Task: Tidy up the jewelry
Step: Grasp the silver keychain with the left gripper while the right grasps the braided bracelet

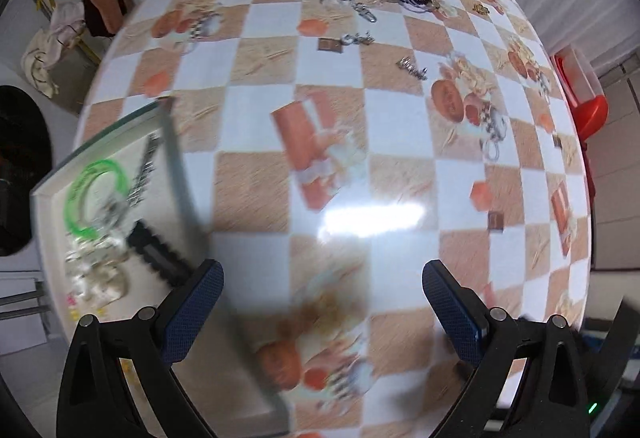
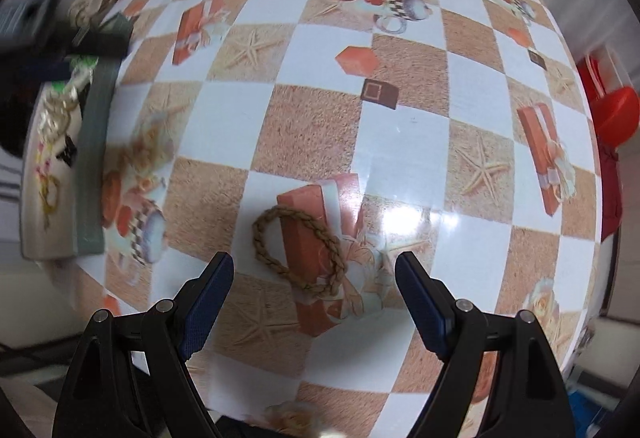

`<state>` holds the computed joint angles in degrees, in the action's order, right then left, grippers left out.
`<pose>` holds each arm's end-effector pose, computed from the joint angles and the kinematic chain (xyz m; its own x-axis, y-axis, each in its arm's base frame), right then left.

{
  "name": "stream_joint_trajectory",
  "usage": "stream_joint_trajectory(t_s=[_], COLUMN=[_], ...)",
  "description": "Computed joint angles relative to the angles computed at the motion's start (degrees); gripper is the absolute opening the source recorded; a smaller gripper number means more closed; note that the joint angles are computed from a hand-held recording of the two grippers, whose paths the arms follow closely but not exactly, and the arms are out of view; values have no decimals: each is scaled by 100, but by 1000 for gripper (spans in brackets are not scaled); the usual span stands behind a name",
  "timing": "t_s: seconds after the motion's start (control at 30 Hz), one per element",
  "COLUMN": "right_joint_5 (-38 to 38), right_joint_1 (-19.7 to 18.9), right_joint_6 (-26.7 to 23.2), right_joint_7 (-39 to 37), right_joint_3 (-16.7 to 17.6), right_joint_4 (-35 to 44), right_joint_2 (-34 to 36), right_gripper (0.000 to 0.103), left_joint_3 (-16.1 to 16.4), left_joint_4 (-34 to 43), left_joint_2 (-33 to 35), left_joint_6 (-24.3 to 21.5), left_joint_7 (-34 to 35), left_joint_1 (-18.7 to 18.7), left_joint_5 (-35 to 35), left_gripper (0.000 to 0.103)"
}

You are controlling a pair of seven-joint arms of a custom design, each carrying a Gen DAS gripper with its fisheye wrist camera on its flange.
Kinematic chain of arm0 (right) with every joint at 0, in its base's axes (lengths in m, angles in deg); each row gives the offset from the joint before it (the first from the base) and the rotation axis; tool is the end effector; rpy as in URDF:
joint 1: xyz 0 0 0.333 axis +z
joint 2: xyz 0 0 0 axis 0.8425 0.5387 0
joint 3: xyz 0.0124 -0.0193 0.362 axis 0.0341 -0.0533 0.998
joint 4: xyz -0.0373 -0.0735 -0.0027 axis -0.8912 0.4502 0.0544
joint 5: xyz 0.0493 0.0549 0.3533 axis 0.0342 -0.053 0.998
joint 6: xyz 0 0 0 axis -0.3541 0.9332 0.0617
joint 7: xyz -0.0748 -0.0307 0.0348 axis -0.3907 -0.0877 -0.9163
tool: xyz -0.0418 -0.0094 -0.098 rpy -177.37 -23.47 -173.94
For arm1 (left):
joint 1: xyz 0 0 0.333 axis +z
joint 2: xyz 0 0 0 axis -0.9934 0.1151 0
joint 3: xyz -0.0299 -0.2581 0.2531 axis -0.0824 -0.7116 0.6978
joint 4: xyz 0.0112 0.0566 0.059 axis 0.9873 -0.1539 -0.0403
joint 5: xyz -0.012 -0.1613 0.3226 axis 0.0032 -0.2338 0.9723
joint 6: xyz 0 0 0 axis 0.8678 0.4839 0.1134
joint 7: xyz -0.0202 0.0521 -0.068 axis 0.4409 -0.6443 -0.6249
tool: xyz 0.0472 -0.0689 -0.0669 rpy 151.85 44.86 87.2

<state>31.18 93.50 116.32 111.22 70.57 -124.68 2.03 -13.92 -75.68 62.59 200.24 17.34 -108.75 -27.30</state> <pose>0.3704 0.3957 0.4297 0.3208 -0.9469 0.0199 -0.9283 -0.3186 -0.1917 0.4749 -0.4098 0.4447 0.1023 -0.9848 0.1406 -0.9720 -0.1291 -0.1965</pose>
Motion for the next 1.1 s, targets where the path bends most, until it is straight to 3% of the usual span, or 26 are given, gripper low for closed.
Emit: stream_joint_trajectory(t_s=[0.4,0.5,0.77,1.0,1.07,1.1], right_joint_5=[-854,-914,-918,-873,-878,-890], right_joint_1=[102,97,-19,-134,-148,-154], right_joint_6=[460,635,822,968,995,1014], right_joint_7=[-141,-168,-387,-608,-627,-634], right_joint_3=[-116,-112,-93,-61,-55,-53], right_joint_4=[-223,-331,-557,-702,-725,-721], right_joint_2=[160,130,-89,-179,-193,-181], right_gripper=[85,83,64,60,52,47], left_joint_3=[341,385,612,876,967,982], left_joint_4=[1818,2341,4081,5545,5860,5901], left_joint_2=[1479,1870,2924,3686,3840,3861], left_joint_6=[-71,-127,-840,-1573,-1789,-1767], left_joint_7=[-340,-294,93,351,420,471], left_joint_1=[-209,-243,-591,-909,-1013,-1036], left_joint_5=[382,389,552,698,771,800], left_gripper=[102,91,84,83,74,65])
